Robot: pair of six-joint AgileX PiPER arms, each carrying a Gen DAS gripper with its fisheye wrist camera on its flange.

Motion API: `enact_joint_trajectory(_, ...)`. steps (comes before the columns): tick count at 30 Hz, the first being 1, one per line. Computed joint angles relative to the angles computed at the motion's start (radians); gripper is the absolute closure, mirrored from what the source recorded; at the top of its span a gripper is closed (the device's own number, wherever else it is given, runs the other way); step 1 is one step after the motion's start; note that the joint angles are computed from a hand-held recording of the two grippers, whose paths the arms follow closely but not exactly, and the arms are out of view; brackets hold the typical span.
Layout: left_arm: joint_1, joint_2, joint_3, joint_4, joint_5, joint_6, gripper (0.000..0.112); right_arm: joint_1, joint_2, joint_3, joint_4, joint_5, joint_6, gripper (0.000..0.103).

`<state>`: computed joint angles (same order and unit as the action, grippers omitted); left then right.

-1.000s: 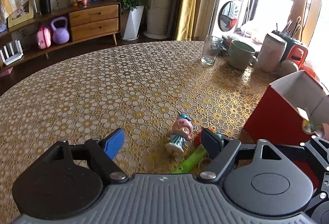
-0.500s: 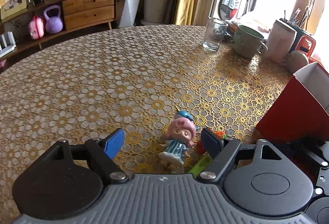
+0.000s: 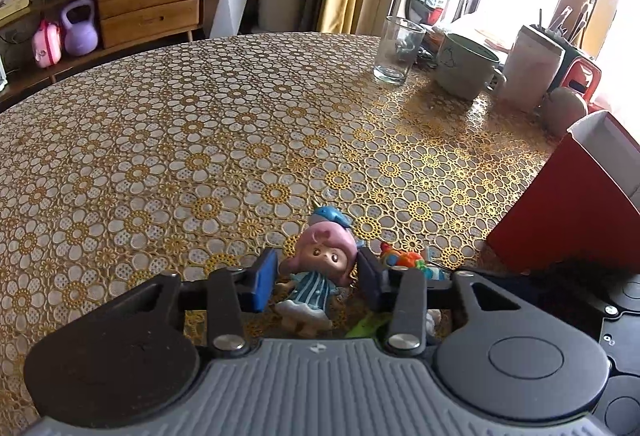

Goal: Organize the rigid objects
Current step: 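Grasp the pink-haired doll with the left gripper while the right grasps the rabbit keychain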

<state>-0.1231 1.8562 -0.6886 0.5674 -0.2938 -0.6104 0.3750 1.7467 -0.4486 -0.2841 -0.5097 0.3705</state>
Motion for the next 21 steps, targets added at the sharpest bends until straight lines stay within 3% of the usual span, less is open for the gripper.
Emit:
enact_joint_trajectory(3, 0.003, 0.002, 0.000, 0.016, -0.010, -0.020, 0.076, -0.013, -0.002, 0.005, -0.038, -0.004, 0.027, 0.061)
enact_joint_trajectory(11, -0.002, -0.014, 0.019, -0.074, -0.004, 0.071, 0.077, -0.019, -0.042, 0.052, -0.018, -0.025, 0.021, 0.064)
enact_joint_trajectory(15, 0.016, -0.032, 0.039, -0.039, -0.006, 0.034, 0.077, -0.014, -0.085, 0.079, -0.016, 0.005, 0.028, 0.081)
enact_joint_trajectory(21, 0.034, -0.081, 0.088, -0.051, 0.010, 0.035, 0.077, 0.001, -0.120, 0.111, 0.036, 0.022, -0.024, 0.082)
